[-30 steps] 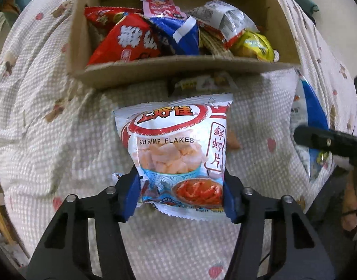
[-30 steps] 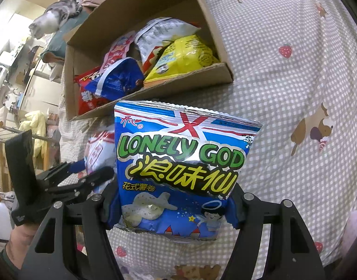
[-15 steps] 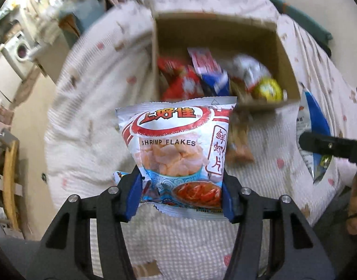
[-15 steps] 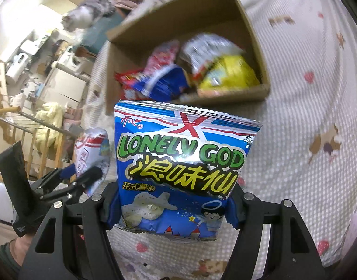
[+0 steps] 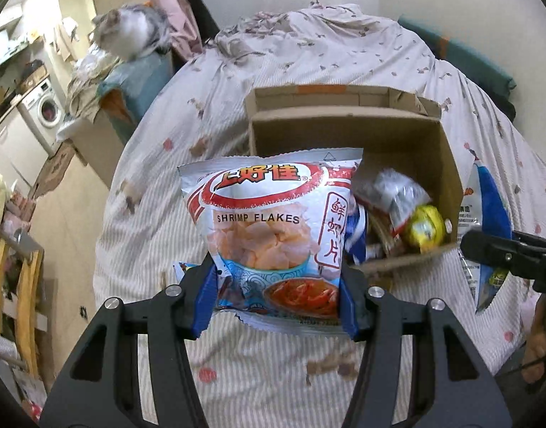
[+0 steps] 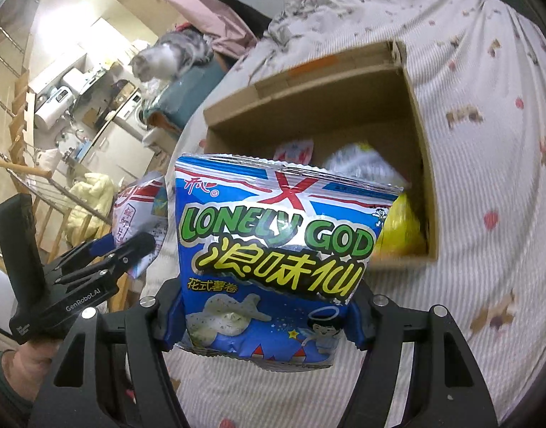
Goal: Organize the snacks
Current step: 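Carry both held bags over the box and open both tools to drop them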
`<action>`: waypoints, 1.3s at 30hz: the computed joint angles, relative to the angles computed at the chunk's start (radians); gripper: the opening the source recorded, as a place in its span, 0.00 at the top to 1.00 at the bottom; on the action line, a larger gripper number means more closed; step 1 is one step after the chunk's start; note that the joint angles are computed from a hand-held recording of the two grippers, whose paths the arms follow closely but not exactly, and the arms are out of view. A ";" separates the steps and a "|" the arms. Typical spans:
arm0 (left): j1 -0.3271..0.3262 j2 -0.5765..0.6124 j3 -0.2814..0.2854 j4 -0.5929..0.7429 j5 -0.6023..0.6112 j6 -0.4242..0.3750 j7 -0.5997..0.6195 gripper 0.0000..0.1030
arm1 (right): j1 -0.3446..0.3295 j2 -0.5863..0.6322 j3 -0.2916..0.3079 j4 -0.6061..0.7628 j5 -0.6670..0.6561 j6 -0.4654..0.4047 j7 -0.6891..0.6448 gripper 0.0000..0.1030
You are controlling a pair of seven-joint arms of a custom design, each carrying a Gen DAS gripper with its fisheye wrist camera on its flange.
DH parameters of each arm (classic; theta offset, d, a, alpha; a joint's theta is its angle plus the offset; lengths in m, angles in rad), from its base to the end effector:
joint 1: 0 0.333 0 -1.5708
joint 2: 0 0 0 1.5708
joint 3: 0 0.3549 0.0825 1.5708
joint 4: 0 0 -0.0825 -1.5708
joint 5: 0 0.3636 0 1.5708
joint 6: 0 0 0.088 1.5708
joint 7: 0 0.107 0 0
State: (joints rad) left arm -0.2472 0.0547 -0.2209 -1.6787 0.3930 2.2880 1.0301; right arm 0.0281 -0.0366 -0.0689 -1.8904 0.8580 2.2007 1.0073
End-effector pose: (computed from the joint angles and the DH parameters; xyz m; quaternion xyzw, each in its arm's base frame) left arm 0.5457 -0.2614 0.6632 -0.6361 0.7025 -0.2116 0.2391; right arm 0.5647 0.0025 0.6092 -0.6833 0.6069 0.0353 0.4044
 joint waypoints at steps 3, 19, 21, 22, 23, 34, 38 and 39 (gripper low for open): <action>-0.006 0.063 0.002 0.069 0.021 0.003 0.019 0.49 | 0.002 0.036 0.006 0.034 0.015 0.033 -0.006 0.31; -0.027 0.217 0.049 0.173 0.085 0.110 -0.044 0.49 | -0.025 0.207 0.056 0.193 0.039 0.130 -0.011 0.31; -0.031 0.217 0.054 0.173 0.100 0.130 -0.057 0.49 | -0.029 0.226 0.061 0.214 0.042 0.129 0.008 0.31; -0.031 0.219 0.054 0.175 0.102 0.142 -0.060 0.49 | -0.033 0.234 0.064 0.222 0.048 0.125 0.015 0.31; -0.029 0.225 0.054 0.184 0.099 0.151 -0.057 0.49 | -0.034 0.237 0.066 0.224 0.044 0.128 0.021 0.31; -0.028 0.244 0.052 0.195 0.072 0.182 -0.026 0.49 | -0.061 0.264 0.079 0.245 0.066 0.105 0.058 0.29; -0.025 0.242 0.051 0.189 0.059 0.189 -0.022 0.46 | -0.063 0.264 0.082 0.248 0.074 0.099 0.044 0.28; -0.024 0.239 0.048 0.181 0.050 0.197 -0.019 0.45 | -0.061 0.262 0.081 0.246 0.070 0.105 0.046 0.24</action>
State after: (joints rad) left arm -0.2707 0.2934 -0.1731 -1.4972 0.4433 2.4851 1.0106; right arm -0.0332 0.2253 0.0119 -1.6445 0.9279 2.3055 1.0534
